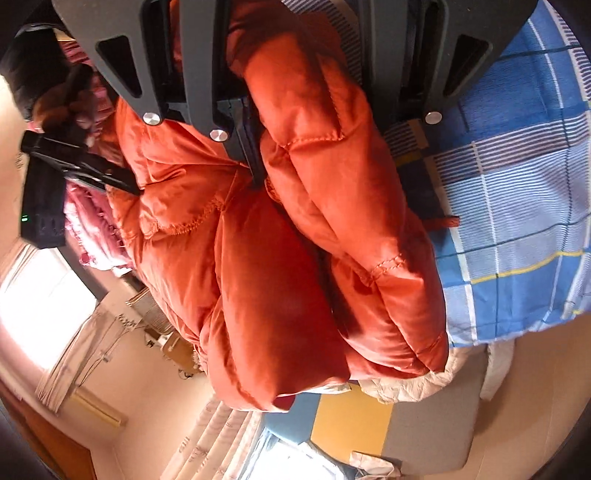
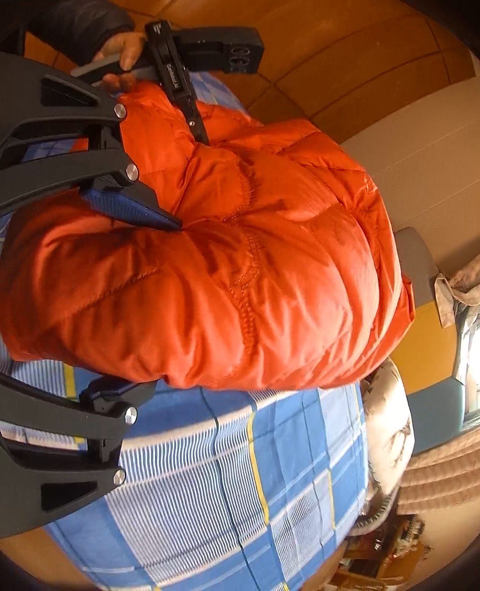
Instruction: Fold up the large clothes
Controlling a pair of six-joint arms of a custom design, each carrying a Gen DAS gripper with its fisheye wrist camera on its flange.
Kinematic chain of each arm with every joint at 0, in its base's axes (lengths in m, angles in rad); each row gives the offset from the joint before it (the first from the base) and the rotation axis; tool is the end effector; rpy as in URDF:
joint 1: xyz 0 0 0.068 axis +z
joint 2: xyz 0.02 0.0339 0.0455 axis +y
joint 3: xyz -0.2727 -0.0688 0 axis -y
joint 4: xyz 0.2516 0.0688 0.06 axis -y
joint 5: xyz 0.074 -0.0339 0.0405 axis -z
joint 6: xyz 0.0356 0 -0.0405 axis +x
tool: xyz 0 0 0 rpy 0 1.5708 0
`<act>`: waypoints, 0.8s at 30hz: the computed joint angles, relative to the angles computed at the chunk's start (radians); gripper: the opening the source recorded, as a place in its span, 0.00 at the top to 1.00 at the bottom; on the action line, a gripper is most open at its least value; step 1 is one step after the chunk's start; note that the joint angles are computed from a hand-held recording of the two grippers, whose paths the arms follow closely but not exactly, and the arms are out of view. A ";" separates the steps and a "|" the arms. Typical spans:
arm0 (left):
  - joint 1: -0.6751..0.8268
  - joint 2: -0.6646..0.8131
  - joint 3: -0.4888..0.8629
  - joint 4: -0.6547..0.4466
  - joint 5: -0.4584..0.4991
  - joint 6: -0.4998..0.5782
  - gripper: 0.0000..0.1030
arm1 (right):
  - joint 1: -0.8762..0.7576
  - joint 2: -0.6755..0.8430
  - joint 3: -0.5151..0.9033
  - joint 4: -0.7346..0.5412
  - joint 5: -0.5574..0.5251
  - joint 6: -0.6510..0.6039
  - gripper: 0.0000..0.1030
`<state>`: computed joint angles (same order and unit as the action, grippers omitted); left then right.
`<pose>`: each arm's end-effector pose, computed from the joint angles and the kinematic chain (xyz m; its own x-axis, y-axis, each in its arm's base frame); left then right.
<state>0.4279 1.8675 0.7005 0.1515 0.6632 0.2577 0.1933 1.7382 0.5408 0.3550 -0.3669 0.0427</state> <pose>0.2889 0.1077 0.0798 -0.7557 -0.1239 -0.6431 0.1664 0.9134 -0.3715 0.2767 0.0672 0.0900 -0.7493 -0.1061 -0.6536 -0.3820 0.8755 0.2959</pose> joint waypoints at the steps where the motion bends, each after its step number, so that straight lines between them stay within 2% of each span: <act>1: -0.009 -0.020 -0.020 0.019 -0.021 -0.012 0.71 | 0.003 -0.017 -0.006 -0.009 0.019 -0.005 0.28; 6: -0.036 -0.107 -0.113 0.099 -0.090 -0.056 0.69 | 0.071 -0.167 -0.076 -0.026 0.191 -0.007 0.27; 14: -0.012 -0.118 -0.156 0.161 -0.086 -0.068 0.67 | 0.190 -0.368 -0.165 -0.086 0.372 0.001 0.28; 16: -0.004 -0.113 -0.166 0.178 -0.085 -0.057 0.67 | 0.220 -0.403 -0.178 -0.105 0.403 0.009 0.32; 19: -0.005 -0.096 -0.171 0.205 -0.094 -0.058 0.66 | 0.268 -0.388 -0.160 -0.139 0.431 0.020 0.33; 24: 0.003 -0.047 -0.165 0.237 -0.101 -0.056 0.65 | 0.327 -0.275 -0.126 -0.110 0.481 0.034 0.33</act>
